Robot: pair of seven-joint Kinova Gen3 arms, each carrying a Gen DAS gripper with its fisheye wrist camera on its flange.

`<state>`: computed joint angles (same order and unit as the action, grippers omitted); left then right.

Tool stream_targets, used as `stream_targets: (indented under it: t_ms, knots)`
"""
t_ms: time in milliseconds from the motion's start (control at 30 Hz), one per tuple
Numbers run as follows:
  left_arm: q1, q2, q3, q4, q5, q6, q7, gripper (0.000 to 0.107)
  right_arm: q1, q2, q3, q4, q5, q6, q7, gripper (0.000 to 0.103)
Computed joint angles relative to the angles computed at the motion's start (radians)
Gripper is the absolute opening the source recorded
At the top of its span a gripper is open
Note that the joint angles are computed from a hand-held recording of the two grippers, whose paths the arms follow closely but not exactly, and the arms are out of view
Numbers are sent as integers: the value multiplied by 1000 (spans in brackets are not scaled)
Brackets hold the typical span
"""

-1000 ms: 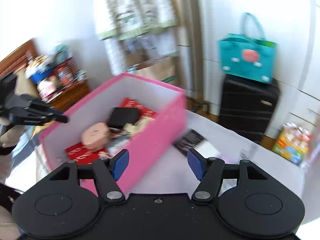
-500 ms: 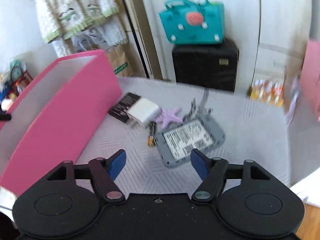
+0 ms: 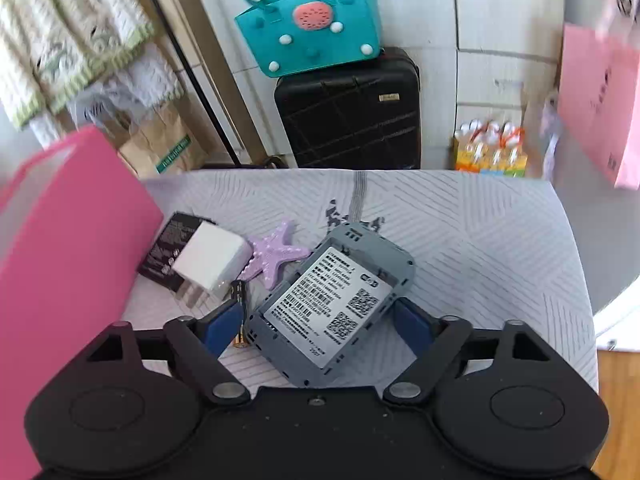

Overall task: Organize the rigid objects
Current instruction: 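Lower the right gripper onto the grey pocket Wi-Fi device and grasp it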

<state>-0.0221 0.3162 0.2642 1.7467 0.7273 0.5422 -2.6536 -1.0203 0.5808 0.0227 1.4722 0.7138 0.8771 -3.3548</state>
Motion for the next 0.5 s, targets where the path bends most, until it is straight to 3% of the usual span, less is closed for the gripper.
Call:
stream_targets:
  t_ms: [100,200,267,333,500]
  knots:
    - [-5,1,4,2,8,0,-12,10,-20,39,10,-63,6,90,21,91]
    - [-23,7,14,4,38,10,-42,11,-59,48,41,-39,65,82,-71,91]
    - [-38,9,19,9,66,17,-69,11,-65,45,38,-34,72,101,-101,86]
    - [-42,9,18,15,85,18,-87,11,-72,44,25,-34,84,130,-109,74]
    - [-37,10,5,13,101,29,-109,11,-74,41,-21,-66,65,205,-15,71]
